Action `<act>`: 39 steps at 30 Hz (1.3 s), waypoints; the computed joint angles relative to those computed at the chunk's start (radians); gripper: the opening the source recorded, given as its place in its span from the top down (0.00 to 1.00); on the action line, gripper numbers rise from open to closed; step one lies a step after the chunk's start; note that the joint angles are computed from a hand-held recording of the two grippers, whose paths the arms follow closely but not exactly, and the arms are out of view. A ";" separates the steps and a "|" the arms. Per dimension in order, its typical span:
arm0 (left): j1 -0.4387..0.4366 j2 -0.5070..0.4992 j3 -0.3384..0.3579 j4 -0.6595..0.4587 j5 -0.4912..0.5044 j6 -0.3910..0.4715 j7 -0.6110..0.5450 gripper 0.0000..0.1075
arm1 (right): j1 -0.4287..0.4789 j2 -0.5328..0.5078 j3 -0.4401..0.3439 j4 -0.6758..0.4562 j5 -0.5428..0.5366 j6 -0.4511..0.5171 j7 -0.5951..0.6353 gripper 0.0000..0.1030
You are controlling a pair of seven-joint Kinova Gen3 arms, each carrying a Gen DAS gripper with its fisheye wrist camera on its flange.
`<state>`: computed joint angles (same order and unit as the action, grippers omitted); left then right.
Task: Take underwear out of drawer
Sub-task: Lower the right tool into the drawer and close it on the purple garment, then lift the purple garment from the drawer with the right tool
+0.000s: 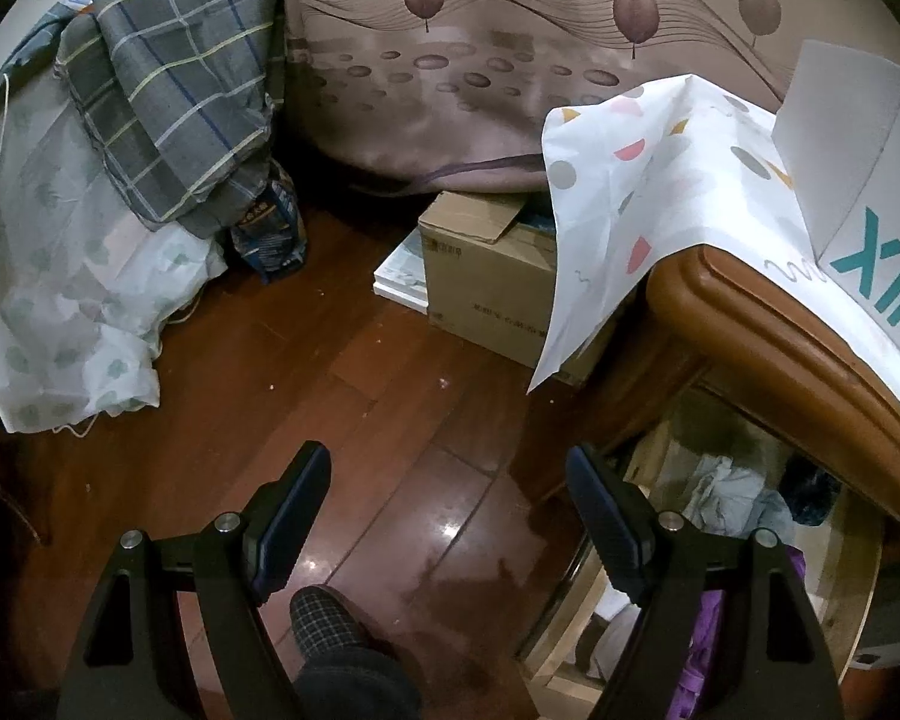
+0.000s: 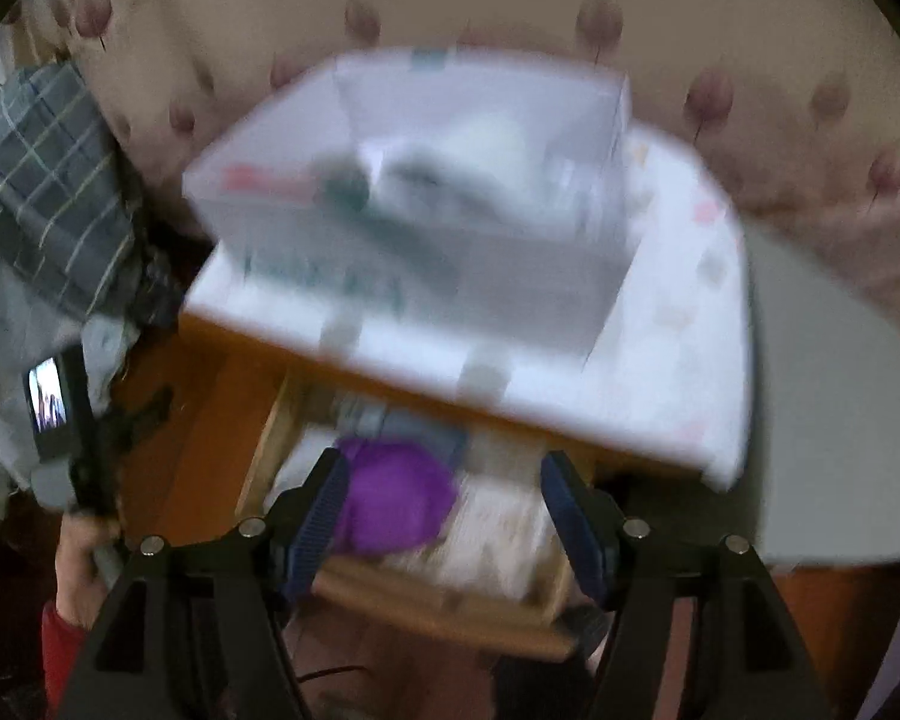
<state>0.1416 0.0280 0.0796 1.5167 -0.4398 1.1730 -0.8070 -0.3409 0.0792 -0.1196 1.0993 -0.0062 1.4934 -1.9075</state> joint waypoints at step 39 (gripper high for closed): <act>-0.033 0.001 -0.014 -0.010 0.075 0.006 -0.064 0.27 | -0.094 0.406 0.008 0.160 -0.125 -0.189 -0.393 0.00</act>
